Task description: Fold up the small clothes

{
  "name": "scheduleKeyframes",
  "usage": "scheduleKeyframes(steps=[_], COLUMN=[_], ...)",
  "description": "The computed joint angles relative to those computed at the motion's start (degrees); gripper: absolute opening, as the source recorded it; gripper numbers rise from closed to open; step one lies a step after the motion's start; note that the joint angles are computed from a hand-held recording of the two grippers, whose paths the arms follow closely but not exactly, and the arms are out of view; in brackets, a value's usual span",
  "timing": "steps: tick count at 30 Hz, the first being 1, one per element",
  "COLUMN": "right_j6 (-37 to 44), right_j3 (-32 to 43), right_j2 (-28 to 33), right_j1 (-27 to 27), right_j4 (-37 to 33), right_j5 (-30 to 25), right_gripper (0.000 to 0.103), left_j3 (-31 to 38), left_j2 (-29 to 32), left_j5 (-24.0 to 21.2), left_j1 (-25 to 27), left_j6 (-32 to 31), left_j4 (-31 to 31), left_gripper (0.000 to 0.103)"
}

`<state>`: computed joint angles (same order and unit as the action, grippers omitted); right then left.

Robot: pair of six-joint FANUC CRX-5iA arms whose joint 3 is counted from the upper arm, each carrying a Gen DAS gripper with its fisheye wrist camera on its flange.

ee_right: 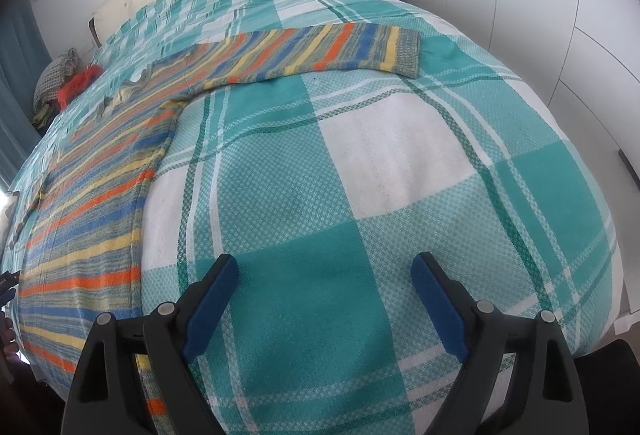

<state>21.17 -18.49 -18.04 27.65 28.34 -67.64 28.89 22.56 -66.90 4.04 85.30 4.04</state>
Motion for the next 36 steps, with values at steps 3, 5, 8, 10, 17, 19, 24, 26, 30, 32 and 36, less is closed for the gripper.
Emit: scheduleKeyframes(steps=[3,5,8,10,17,19,24,26,30,32,36], right_j6=[0.12,0.38,0.73,0.78,1.44,2.12,2.25,2.22,2.37,2.36,2.48], right_j3=[-0.11,-0.09,0.02,0.00,-0.10,0.05,0.03,-0.02,0.13,0.14,0.19], right_j2=[0.04,0.17,0.36,0.40,0.53,0.94,1.45,1.47,2.01,2.25,2.53], right_j1=[0.12,0.26,0.41,0.54,0.61,0.90,1.34,1.38,1.64,1.83,1.91], right_j4=[0.02,0.10,0.11,0.17,-0.14,-0.08,0.56,0.62,1.13,1.43,1.63], right_j5=[0.14,0.00,-0.15,-0.23,0.04,-0.34,-0.88,-0.87,-1.58,-1.93,-2.27], right_gripper=[0.090,0.092,0.094,0.095,0.100,0.103,0.103,0.103,0.103,0.103,0.103], left_j3=[-1.55,-2.26,-3.31,-3.65,-3.92,-3.39,-3.51,-3.51,-3.61,-3.67,-3.85], left_j2=[-0.79,-1.17,-1.74,-2.05,-2.45,-2.25,-2.25,-2.25,-2.31,-2.36,-2.49], left_j5=[1.80,2.59,3.73,4.05,4.24,3.72,3.79,3.81,3.95,4.03,4.35], left_j1=[-0.01,0.08,0.12,-0.06,-0.48,-0.82,-0.80,-0.84,-0.99,-1.07,-1.23], left_j6=[-0.36,-0.53,-0.80,-0.94,-2.14,-2.14,-2.14,-2.14,-2.10,-2.04,-1.92], left_j4=[0.09,0.29,0.47,0.08,-0.92,-1.74,-1.65,-1.75,-2.19,-2.37,-2.73], left_gripper=[0.103,0.103,0.103,0.103,0.103,0.103,0.103,0.103,0.103,0.103,0.103])
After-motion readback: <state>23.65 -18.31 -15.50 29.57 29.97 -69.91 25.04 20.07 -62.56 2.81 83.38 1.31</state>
